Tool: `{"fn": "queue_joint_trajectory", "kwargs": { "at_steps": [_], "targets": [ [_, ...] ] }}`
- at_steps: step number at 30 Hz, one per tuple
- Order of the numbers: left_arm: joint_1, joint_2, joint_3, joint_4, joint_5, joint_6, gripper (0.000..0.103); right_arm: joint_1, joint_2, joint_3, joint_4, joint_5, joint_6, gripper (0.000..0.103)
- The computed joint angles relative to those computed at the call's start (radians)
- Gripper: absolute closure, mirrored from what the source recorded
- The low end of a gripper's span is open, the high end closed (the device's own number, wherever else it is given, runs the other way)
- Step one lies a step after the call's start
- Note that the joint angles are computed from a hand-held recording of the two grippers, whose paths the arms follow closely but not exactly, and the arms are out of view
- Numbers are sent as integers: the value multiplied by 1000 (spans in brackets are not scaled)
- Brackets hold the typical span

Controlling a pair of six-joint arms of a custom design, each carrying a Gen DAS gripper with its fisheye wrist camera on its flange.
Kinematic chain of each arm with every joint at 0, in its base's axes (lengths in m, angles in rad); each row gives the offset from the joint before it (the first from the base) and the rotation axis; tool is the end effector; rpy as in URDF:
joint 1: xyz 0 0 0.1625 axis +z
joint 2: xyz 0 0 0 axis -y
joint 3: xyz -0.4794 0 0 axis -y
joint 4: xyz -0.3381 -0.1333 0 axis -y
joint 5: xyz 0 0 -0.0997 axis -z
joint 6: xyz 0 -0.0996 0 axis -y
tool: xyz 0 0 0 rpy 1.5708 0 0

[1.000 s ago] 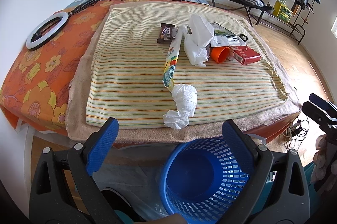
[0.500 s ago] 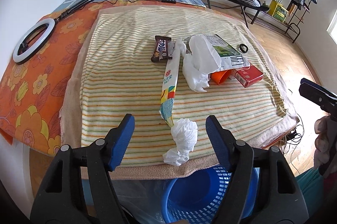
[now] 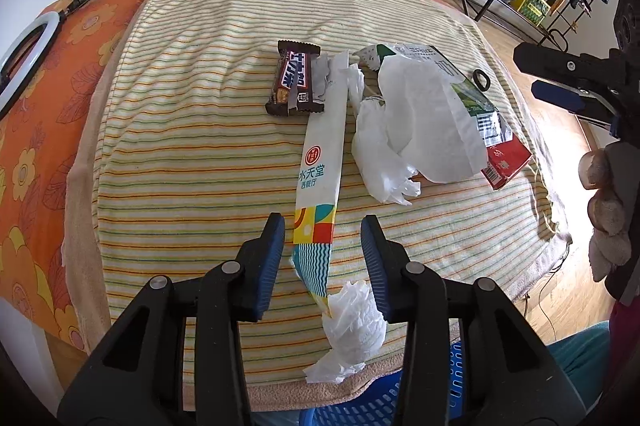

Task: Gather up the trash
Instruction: 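Grasp the white straw wrapper with the left tool while the right tool grasps the milk carton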

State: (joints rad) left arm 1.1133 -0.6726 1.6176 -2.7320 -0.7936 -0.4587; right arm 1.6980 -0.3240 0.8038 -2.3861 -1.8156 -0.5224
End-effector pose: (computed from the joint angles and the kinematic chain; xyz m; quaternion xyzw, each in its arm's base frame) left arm -0.1206 -0.7049 0.1392 -0.0414 0.9200 -0.2561 0.2937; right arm 0.2200 -0.8594 0.1006 0.2930 -0.9339 0.1389 0.1506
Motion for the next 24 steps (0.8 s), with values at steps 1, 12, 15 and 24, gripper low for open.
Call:
{"fn": "queue_joint_trajectory", "kwargs": {
  "at_steps": [1,12,15,24],
  "targets": [
    [6,2,-9,6,-6,1,63,2,21,-37,23,-8,13,0],
    [37,38,-97,72,-17,23,69,31,181,-267,133,-127,19,1],
    [46,39,-106,89,-10,15,71,35,224,-335,163,-165,13,1],
    [52,25,-98,73,26,-1,90,33,304,-475,239,-196,5,1]
  ]
}}
